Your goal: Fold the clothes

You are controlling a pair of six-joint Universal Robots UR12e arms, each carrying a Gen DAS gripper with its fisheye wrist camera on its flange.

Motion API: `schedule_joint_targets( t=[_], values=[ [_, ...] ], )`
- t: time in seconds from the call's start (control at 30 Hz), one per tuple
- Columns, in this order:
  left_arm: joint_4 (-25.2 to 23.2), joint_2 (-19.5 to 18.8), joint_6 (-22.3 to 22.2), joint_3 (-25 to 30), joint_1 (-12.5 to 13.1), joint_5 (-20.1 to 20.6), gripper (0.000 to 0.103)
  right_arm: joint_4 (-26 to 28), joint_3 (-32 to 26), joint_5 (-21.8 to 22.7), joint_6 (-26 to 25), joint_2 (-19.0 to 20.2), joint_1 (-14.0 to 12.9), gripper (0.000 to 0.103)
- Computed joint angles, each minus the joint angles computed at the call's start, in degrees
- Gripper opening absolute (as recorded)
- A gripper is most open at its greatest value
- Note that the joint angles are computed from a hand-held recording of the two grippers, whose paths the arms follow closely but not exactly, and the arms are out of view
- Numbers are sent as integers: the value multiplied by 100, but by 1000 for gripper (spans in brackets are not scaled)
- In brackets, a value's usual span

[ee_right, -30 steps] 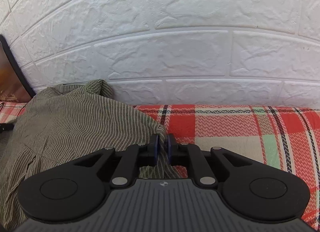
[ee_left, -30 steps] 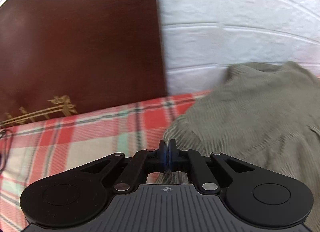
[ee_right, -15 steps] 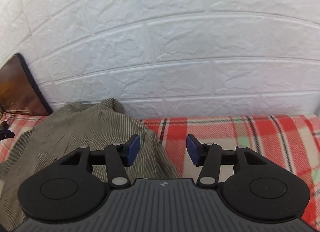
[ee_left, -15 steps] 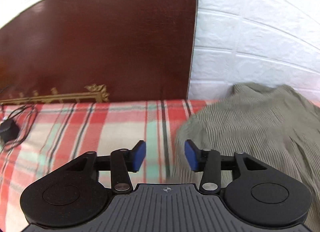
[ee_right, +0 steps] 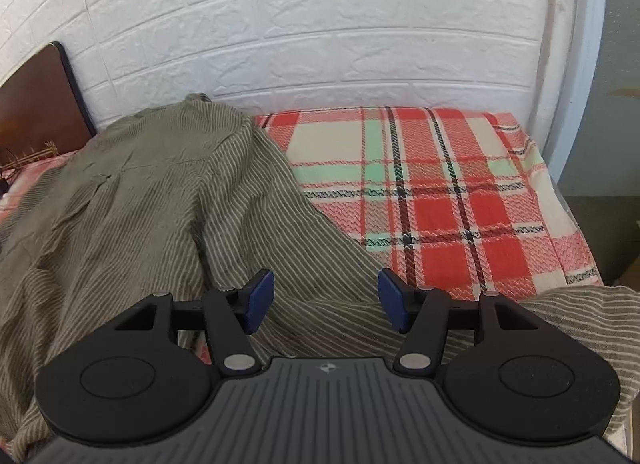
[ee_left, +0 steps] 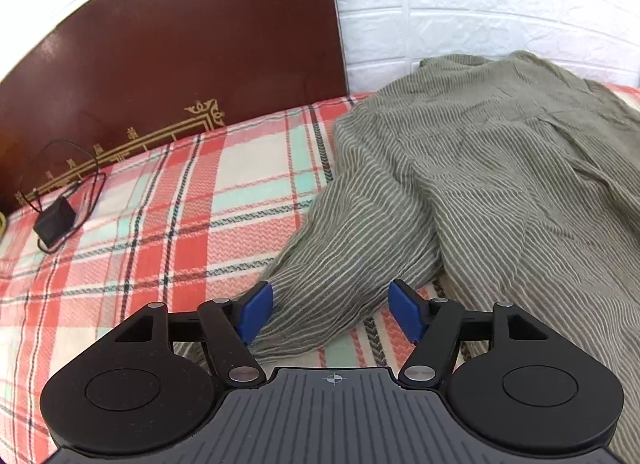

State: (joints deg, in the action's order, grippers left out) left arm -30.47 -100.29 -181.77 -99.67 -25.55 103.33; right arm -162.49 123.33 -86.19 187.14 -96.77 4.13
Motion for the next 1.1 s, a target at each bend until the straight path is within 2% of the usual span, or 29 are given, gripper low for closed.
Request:
schedule_joint_targets(
  t=[0.13, 0.23, 0.3, 0.33, 0.4, 0.43, 0.47, 0.5, 0.53, 0.6, 0.67, 0.73, 0.83, 0.87, 0.93, 0.97, 1.0, 1.07, 1.1],
  values=[
    [-28, -108, -38, 40, -46, 159, 81, -17, -160, -120, -121, 228, 104, 65],
    [-144, -169, -49, 79, -44, 134, 80, -89, -293, -157, -218, 434, 155, 65],
    [-98, -183, -16, 65, -37, 86, 75, -160, -378, -184, -268, 571, 191, 65],
    [-77, -179, -22, 56, -21, 38, 66, -180, -424, -189, -295, 640, 208, 65],
    [-47, -139, -116, 26, 46, -237, 27, -118, -517, -248, -307, 751, 241, 64],
    [-17, -131, -191, 18, 50, -221, 14, -46, -555, -235, -320, 788, 243, 64],
    [30, -126, -253, 9, 38, -141, 3, 2, -566, -151, -327, 792, 220, 49],
    [86, -116, -293, -6, 39, -100, 1, 32, -566, -47, -323, 781, 187, 21],
    [128, -104, -325, -19, 51, -41, 0, 61, -566, 58, -319, 770, 154, 7],
    [212, -80, -387, -43, 77, 77, 0, -173, -519, 5, -67, 735, 104, 4],
    [153, -86, -513, -22, 95, 265, 0, -403, -528, -475, 195, 743, 113, 4],
    [112, -112, -615, -3, 120, 306, 0, -384, -567, -666, 447, 761, 67, 4],
    [44, -176, -735, 47, 136, 371, 1, -202, -645, -956, 473, 846, 157, 4],
    [23, -201, -797, 66, 116, 424, 7, -96, -676, -1044, 451, 872, 206, 6],
    [-8, -204, -895, 78, 92, 460, 38, -43, -685, -1229, 367, 900, 295, 12],
    [-7, -172, -900, 62, 88, 479, 51, -115, -657, -1295, 328, 882, 323, 22],
    [-6, -139, -903, 45, 84, 498, 60, -186, -625, -1342, 310, 851, 341, 37],
    [-4, -73, -910, 12, 77, 536, 63, -530, -492, -1417, 381, 747, 365, 51],
    [-4, -40, -914, -5, 73, 555, 66, -716, -423, -1427, 447, 683, 373, 52]
  ],
)
